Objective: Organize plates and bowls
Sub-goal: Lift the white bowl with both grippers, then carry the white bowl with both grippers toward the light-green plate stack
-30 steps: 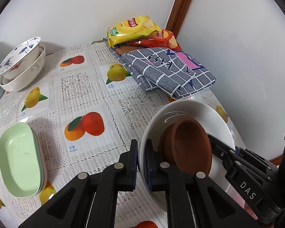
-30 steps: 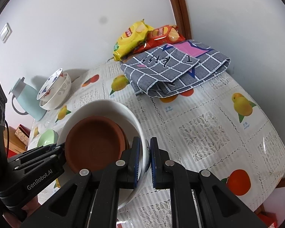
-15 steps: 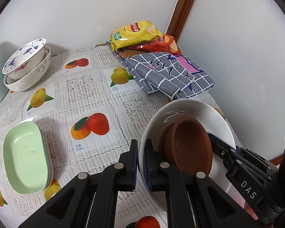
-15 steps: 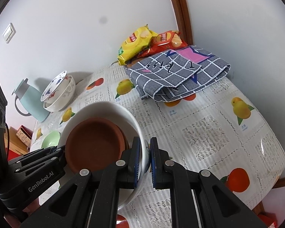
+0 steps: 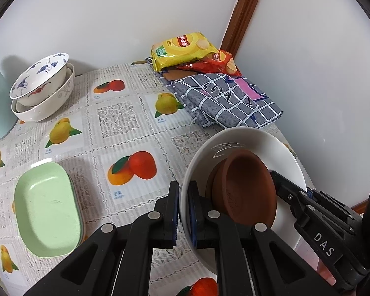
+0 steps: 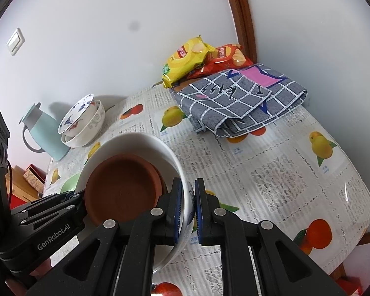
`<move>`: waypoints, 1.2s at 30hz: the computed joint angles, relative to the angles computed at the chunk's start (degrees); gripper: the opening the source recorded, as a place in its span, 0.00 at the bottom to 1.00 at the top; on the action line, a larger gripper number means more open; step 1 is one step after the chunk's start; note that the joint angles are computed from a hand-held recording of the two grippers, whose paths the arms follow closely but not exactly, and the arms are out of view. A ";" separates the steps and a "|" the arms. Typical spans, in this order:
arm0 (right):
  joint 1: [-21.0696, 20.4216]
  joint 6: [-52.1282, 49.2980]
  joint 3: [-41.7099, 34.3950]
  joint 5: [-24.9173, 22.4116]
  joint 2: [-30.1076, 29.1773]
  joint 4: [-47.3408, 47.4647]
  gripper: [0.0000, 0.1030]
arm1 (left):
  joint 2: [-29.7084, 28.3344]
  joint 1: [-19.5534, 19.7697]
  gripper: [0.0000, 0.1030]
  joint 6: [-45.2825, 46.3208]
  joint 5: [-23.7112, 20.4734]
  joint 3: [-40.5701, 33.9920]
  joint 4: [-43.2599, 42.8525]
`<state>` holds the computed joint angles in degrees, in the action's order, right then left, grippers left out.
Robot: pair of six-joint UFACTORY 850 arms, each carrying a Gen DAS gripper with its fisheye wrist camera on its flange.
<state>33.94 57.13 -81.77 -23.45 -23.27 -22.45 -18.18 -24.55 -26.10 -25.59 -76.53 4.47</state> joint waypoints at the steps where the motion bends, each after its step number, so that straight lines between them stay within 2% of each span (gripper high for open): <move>1: 0.15 0.12 -0.23 -0.05 -0.15 -0.07 0.10 | 0.12 0.14 0.08 0.15 0.01 0.13 -0.10; 16: 1.79 -2.85 -5.12 -0.50 -3.56 2.06 0.10 | 2.26 2.44 0.08 -1.74 -0.47 2.21 2.76; 36: 2.85 -4.48 -8.58 -1.33 -5.87 3.26 0.10 | 3.92 4.54 0.08 -0.57 0.18 3.74 1.21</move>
<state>36.79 52.65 -90.35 -24.78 -29.14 -19.18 -14.26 -20.01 -26.67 -25.40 -72.79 5.68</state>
